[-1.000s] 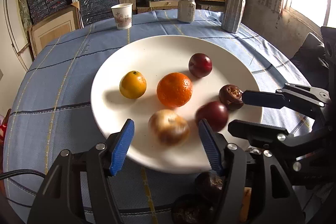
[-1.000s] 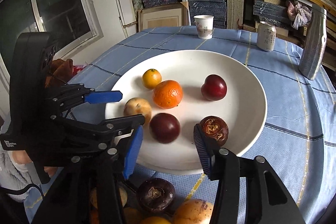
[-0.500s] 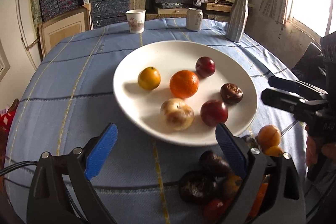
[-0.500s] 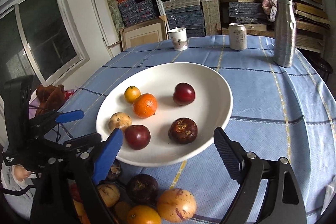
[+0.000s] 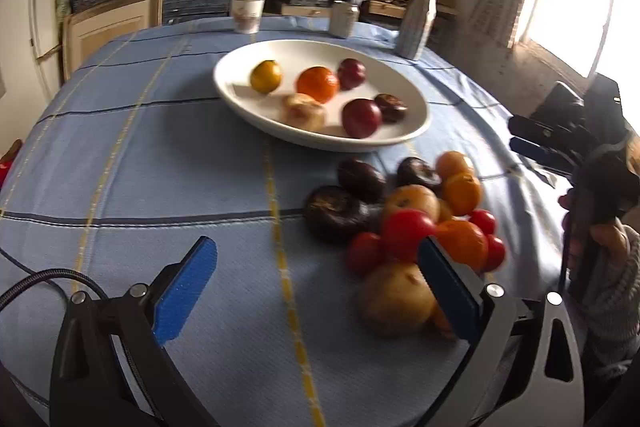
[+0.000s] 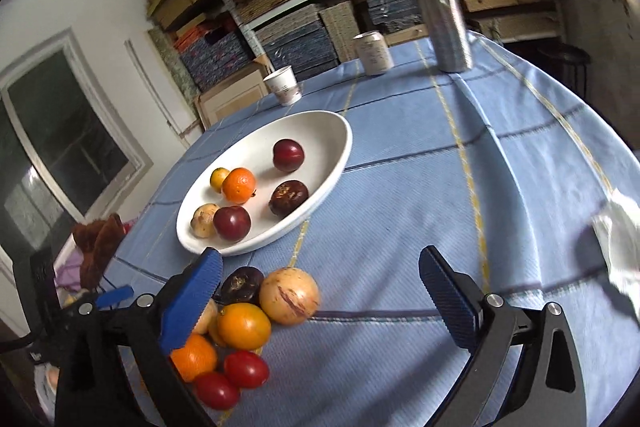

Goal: Organize fruits
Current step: 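Move both open tools back toward the remaining fruit pile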

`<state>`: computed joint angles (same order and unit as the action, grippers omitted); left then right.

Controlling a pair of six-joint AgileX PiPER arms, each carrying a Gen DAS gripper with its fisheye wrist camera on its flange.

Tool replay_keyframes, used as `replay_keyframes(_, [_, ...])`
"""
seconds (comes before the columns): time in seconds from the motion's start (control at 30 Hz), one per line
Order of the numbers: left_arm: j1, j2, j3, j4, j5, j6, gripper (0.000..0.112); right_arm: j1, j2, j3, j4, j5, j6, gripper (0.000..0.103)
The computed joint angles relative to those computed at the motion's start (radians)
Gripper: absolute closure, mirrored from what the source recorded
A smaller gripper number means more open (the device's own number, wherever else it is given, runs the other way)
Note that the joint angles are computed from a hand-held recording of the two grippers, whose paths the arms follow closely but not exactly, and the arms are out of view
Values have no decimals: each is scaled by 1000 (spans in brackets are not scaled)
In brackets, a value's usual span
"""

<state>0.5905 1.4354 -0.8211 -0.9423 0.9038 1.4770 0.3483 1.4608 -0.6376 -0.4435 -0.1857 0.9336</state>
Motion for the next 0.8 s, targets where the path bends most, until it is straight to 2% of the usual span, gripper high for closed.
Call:
replay_keyframes(0.13, [-50,-53,54,70,-46,3,14,-56,-19,52,-96,-77,138,4])
replay_keyframes(0.27, [-92,-71,71,116,-99,-39,13,-44,-1,29,-158,-40,193,4])
replay_keyframes(0.33, [-81,-43,38,137,-64,-69,13,-33,5,13,-214,-9,234,4])
replay_keyframes(0.4, [-48,-59,35,128,-61,-43,13,-32,2,14,-223,-5,239,4])
replay_keyframes(0.47, [10,-94,46,92,-95,14,13,-35,-7,25,-217,-16,232,4])
replay_keyframes(0.53, [55,-105,39,98,-158,4,13,-38,-12,31,-227,-21,242,4])
replay_keyframes(0.57, [87,-88,15,105,-141,-10,14,-38,-11,30,-233,-21,246,4])
replay_keyframes(0.63, [160,-41,-47,109,-41,-39,14,-37,-11,29,-264,-16,268,4])
replay_keyframes(0.67, [173,-41,-49,105,-24,-36,14,-30,-13,26,-264,-8,268,4])
replay_keyframes(0.73, [160,-63,-16,92,-47,5,14,-22,-18,26,-244,1,245,4])
replay_keyframes(0.8, [119,-82,23,80,-107,35,14,-17,-20,25,-220,5,219,4])
